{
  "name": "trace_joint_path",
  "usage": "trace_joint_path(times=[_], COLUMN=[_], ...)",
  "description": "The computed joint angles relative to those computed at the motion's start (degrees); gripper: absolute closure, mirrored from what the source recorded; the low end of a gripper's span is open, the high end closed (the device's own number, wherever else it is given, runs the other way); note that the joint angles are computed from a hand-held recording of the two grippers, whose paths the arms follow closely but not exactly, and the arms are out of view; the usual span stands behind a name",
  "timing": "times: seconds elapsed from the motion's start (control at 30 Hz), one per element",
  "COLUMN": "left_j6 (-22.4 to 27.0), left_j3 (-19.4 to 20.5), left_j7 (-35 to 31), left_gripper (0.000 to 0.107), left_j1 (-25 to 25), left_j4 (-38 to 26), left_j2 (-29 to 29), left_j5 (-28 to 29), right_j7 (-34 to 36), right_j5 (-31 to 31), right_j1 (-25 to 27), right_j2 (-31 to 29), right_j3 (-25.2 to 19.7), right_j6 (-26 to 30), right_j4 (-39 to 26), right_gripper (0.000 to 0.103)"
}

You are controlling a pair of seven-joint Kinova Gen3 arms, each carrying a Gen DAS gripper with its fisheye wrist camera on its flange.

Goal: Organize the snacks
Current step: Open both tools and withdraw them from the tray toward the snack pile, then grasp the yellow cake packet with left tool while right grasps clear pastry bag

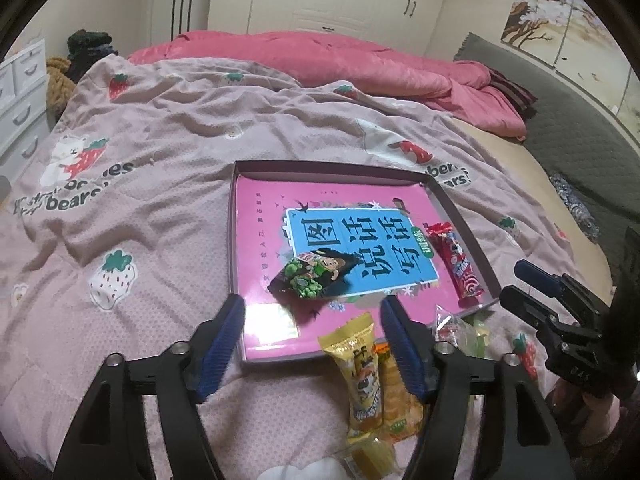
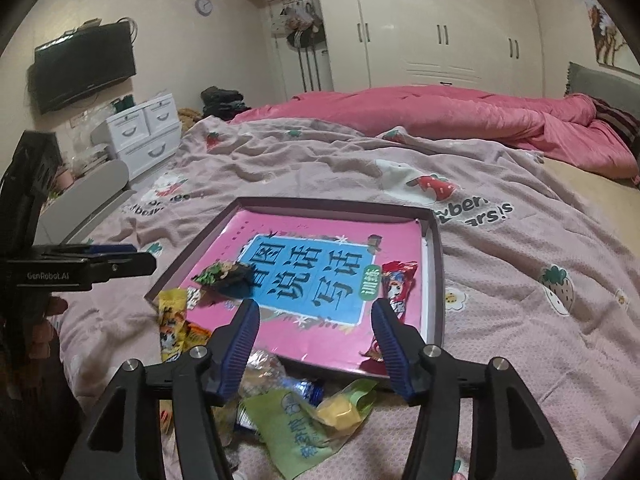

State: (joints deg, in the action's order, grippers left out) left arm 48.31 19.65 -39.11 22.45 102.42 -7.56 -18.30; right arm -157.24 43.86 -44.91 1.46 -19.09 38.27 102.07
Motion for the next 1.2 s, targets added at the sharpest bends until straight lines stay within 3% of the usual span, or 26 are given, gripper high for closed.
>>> trace_joint_path(times=[0.37,1.2], left_j6=[1.75,6.5], left_j3=[0.54,1.35], left_j7=[-0.77,-5.98], left_gripper=[0.032,0.032], left_j1=[0.87,3.61], left_j4=[-0.05,2.87], left_j2=[-0.27,-1.44], left_j5=[0.47,8.61], right_j7=[4.39,7.74], right_j5=[-1.34,-9.34], right_j1=[-2.52,-5.95], right_j2=[0.8,0.98], right_j3=[-0.8,-2.43], right_j6=[3.81,4.67], right_j4=[-1.56,-2.66], right_gripper=[0.043,0.043])
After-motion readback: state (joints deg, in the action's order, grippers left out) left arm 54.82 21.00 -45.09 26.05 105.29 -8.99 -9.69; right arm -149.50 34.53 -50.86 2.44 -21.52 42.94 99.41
